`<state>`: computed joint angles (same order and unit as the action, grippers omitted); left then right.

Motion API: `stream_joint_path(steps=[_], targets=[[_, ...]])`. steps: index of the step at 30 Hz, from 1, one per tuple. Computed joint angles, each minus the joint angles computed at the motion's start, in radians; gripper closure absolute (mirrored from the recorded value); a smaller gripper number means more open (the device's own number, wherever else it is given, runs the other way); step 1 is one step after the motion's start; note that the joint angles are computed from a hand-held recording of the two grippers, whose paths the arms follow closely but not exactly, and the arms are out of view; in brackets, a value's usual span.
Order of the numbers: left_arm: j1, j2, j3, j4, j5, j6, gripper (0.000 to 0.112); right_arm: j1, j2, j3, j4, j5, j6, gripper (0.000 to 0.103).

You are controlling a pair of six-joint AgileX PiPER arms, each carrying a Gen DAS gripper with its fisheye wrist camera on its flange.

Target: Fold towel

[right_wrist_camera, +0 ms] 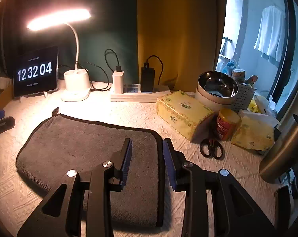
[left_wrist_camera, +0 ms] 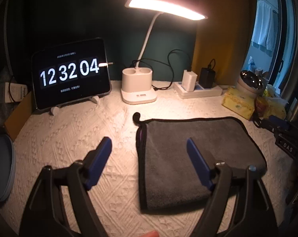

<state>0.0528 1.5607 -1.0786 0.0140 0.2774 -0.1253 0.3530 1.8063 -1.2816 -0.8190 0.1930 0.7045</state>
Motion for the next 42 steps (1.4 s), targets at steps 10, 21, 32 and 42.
stream_joint_path(steps=[10, 21, 32, 42], targets=[[-0.017, -0.124, 0.104, 0.010, 0.004, -0.012, 0.033, 0.028, -0.109, 0.136, -0.167, -0.019, 0.179, 0.068], [-0.062, -0.250, 0.204, 0.062, 0.007, -0.068, 0.033, 0.052, -0.247, 0.283, -0.362, -0.029, 0.384, 0.068], [-0.126, -0.425, 0.316, 0.215, -0.002, -0.252, 0.032, 0.098, -0.385, 0.396, -0.496, -0.004, 0.524, 0.068], [-0.167, -0.560, 0.376, 0.362, 0.009, -0.440, 0.020, 0.155, -0.544, 0.490, -0.519, 0.049, 0.558, 0.068]])
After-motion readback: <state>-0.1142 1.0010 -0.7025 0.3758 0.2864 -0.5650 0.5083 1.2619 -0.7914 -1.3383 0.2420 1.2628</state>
